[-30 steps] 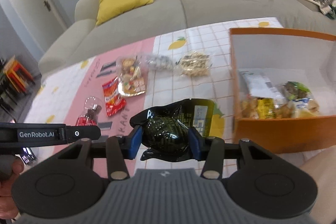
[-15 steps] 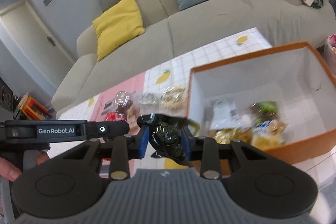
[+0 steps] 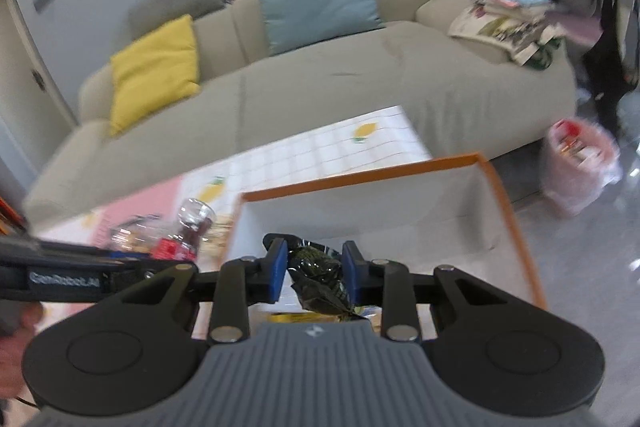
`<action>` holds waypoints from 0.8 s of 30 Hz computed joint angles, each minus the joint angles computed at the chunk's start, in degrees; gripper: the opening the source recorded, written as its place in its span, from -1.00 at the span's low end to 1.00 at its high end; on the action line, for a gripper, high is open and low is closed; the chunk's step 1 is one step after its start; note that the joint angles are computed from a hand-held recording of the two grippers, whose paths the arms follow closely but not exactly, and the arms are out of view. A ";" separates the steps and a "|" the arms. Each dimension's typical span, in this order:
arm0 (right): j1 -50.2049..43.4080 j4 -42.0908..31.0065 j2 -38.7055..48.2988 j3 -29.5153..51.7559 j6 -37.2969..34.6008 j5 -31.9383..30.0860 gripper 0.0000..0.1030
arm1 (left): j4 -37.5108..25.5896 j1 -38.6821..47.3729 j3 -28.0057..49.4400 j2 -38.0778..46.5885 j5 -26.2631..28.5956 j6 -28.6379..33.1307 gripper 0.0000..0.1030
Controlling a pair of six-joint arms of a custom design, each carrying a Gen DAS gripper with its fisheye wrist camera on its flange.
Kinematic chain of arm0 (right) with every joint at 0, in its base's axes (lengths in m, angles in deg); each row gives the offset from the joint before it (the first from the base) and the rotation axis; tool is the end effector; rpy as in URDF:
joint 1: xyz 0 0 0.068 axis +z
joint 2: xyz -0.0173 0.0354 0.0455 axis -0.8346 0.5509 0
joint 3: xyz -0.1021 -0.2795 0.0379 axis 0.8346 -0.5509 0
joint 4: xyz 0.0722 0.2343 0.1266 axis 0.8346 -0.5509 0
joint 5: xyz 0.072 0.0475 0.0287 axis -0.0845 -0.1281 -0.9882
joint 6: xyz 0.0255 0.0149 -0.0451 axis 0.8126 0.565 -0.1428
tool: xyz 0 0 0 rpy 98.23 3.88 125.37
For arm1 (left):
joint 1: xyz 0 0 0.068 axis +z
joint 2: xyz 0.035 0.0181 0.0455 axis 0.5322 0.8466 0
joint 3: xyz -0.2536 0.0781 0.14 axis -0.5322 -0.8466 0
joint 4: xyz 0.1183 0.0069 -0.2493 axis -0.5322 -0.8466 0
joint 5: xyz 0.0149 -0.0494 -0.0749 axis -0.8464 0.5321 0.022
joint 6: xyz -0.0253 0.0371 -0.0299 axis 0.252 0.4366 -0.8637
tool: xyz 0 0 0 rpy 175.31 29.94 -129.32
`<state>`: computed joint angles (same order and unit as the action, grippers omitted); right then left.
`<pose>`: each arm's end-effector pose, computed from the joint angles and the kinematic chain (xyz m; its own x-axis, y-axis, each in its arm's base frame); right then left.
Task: Organize snacks
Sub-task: 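Carry the cola bottle and black bag over the orange box and lower them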
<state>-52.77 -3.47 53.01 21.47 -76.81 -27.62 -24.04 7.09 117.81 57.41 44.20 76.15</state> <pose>0.2210 0.0185 0.2766 -0.7055 0.1693 -0.6881 0.0110 0.9735 0.2282 0.2924 -0.1462 0.2767 -0.8107 0.2249 -0.5406 0.4244 0.8618 -0.2780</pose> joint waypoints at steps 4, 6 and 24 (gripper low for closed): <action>-3.05 1.01 3.99 0.31 -4.45 1.31 -1.00 | 0.51 -2.22 3.31 5.42 -0.84 0.81 -0.31; -5.09 1.50 6.38 0.72 -5.89 0.37 -1.00 | 0.67 -3.21 4.94 8.29 -1.42 1.13 -0.31; -8.80 -2.95 22.41 4.44 -6.70 -8.22 -0.27 | -3.01 -3.83 11.13 20.83 -3.42 4.57 -0.32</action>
<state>-61.57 -6.42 75.42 25.91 -83.51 -35.83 -27.05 3.26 128.94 78.23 40.78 80.73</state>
